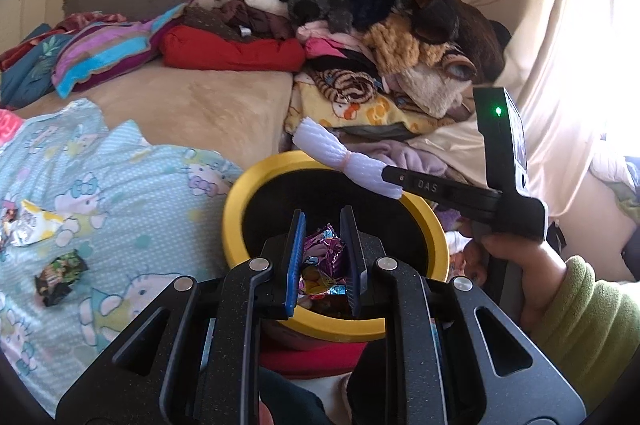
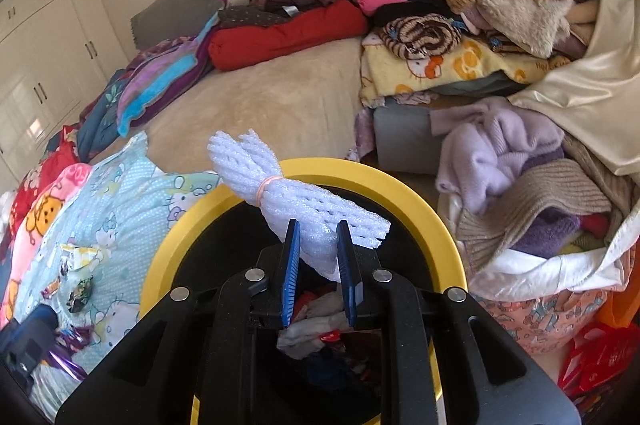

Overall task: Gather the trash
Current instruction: 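Carry the mesh sleeve over the bin with the right gripper while left carries the purple wrapper, then open both grippers to drop the sleeve and purple wrapper into the bin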

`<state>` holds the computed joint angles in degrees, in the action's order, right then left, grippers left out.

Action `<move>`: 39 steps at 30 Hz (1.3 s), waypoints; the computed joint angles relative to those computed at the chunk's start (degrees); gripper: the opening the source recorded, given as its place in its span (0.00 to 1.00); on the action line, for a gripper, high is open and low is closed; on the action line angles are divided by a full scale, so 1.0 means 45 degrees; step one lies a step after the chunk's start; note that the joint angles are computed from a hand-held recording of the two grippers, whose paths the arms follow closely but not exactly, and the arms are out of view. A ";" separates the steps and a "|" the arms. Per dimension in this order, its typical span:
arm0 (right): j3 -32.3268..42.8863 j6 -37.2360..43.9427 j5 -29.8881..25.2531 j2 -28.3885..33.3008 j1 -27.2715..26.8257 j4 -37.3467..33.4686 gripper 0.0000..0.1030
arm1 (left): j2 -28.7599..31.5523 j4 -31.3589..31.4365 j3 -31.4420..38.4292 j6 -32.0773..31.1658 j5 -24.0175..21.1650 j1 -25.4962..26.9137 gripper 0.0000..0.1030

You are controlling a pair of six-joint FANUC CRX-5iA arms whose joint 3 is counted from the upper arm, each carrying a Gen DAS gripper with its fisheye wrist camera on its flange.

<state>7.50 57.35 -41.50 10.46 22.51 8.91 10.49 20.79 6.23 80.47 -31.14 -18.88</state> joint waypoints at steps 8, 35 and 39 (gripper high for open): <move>0.0355 0.0510 -0.0475 0.0201 -0.0346 -0.0708 0.18 | 0.0786 0.0156 0.0634 0.0132 -0.0498 -0.0030 0.12; 0.1151 0.1779 -0.1078 0.0499 -0.1090 -0.2950 0.44 | 0.2089 0.0114 0.1994 0.0948 -0.0680 0.0155 0.76; 0.1006 0.1555 -0.0819 0.0397 -0.0911 -0.2563 0.49 | 0.1756 0.0547 0.1504 0.0803 -0.0318 0.0272 0.89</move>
